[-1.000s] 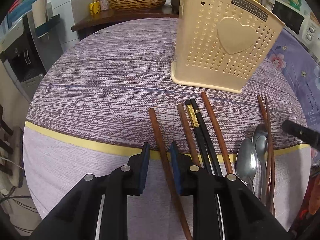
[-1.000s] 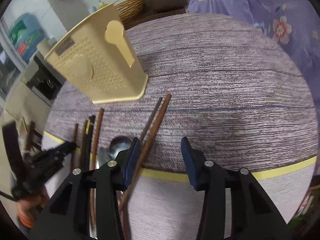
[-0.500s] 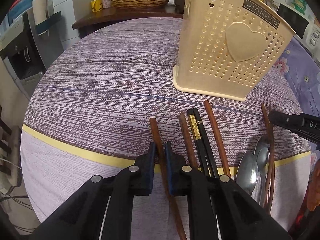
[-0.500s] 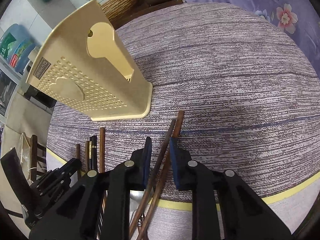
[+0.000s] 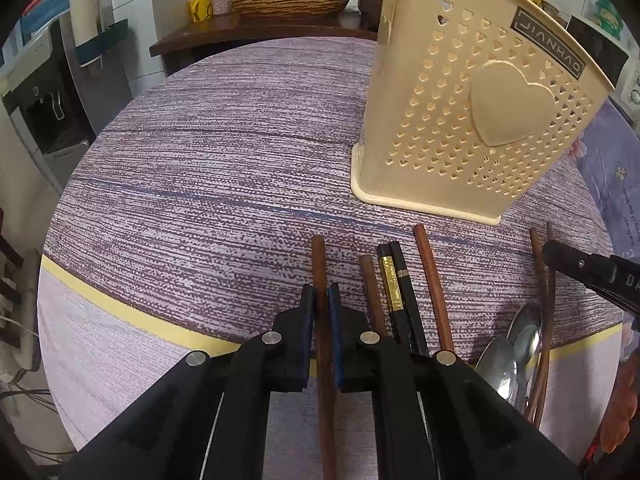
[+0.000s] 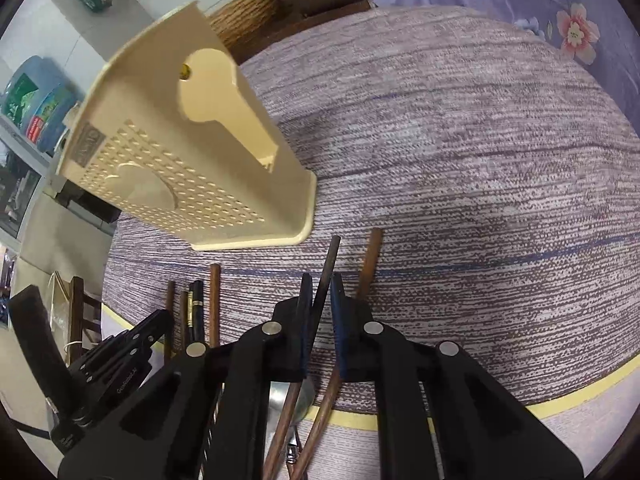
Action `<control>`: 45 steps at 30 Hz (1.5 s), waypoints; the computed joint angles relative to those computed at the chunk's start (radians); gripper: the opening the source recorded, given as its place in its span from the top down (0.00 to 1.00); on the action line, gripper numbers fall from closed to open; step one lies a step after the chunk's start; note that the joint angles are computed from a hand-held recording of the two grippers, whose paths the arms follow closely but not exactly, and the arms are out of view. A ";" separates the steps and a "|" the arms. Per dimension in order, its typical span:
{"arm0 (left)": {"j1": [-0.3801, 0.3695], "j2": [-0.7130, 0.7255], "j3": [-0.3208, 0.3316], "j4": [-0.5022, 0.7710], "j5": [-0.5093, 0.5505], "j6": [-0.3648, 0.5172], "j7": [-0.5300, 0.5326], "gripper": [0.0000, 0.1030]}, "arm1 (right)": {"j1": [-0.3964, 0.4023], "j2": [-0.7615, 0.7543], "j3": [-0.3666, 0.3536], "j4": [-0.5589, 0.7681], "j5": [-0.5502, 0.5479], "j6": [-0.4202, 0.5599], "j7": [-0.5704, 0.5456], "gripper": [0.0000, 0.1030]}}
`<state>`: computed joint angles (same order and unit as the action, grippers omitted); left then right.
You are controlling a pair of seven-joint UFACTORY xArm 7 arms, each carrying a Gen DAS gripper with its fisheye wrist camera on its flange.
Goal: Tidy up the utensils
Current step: 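Close the left tool on a brown chopstick while the right tool grasps another chopstick, then lift both held chopsticks and lower them into the cream utensil holder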
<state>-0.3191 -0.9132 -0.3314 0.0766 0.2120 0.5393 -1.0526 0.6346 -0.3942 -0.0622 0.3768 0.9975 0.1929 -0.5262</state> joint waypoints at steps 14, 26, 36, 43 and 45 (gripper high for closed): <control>-0.073 -0.442 -0.031 -0.024 0.008 0.187 0.008 0.92 | 0.067 -0.450 0.032 -0.182 -0.110 -0.100 -0.041 0.92; -0.144 -0.714 -0.139 0.032 0.010 0.365 0.010 0.92 | -0.011 -0.831 0.048 -0.267 -0.331 0.083 0.077 0.94; -0.130 -0.759 -0.130 0.048 0.009 0.378 0.035 0.92 | 0.013 -0.894 -0.065 -0.254 -0.458 0.130 0.134 0.94; -0.023 -0.710 -0.046 0.139 0.018 0.307 0.145 0.92 | 0.068 -0.802 -0.114 -0.104 -0.530 0.116 0.163 0.94; 0.031 -0.672 -0.014 0.185 0.016 0.257 0.181 0.92 | 0.076 -0.751 -0.109 -0.040 -0.541 0.082 0.171 0.94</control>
<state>-0.2881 -1.5849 -0.3457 0.2614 0.2278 0.7965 -0.8715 0.7109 -1.1449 -0.1710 0.3365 0.4560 0.2753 -0.3556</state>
